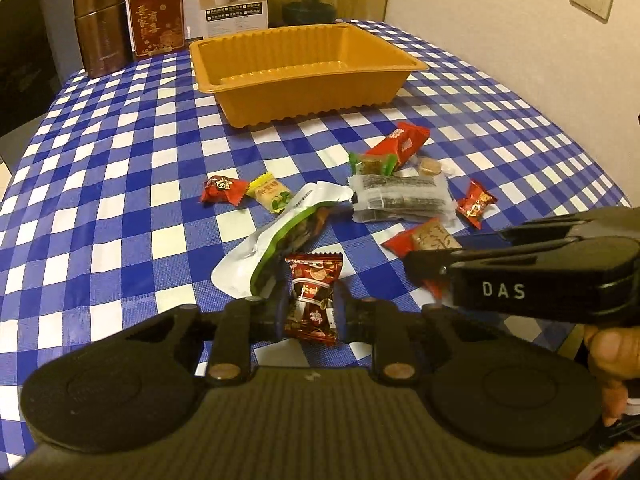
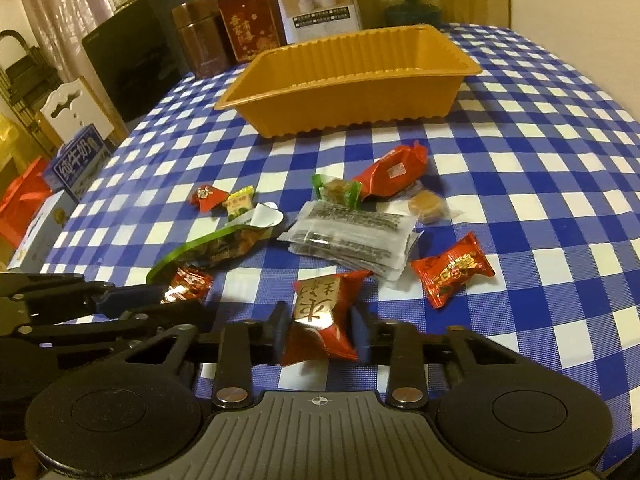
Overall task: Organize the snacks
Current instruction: 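Carry both held packets over the orange tray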
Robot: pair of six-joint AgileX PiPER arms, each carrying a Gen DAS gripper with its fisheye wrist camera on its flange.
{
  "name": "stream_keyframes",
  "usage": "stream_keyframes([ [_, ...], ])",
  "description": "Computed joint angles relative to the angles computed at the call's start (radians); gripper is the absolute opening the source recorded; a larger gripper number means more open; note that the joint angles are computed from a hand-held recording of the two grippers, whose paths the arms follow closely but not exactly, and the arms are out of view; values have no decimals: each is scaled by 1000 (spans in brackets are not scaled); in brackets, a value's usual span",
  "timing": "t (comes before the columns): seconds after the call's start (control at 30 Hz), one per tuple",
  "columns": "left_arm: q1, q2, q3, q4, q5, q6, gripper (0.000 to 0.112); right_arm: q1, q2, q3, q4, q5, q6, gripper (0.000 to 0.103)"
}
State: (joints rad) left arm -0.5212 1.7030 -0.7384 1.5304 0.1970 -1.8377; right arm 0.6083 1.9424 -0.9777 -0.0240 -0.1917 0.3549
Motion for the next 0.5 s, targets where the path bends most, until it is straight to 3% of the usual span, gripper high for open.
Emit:
stream_keyframes([
  [0.07,-5,-6,4,-3,5,-6,21,6,-7,11,87,-10,-88,31],
  [0.5,-55,-61,-29,-194,53,147,21,-15,-117,113,93,-69,-96,29],
])
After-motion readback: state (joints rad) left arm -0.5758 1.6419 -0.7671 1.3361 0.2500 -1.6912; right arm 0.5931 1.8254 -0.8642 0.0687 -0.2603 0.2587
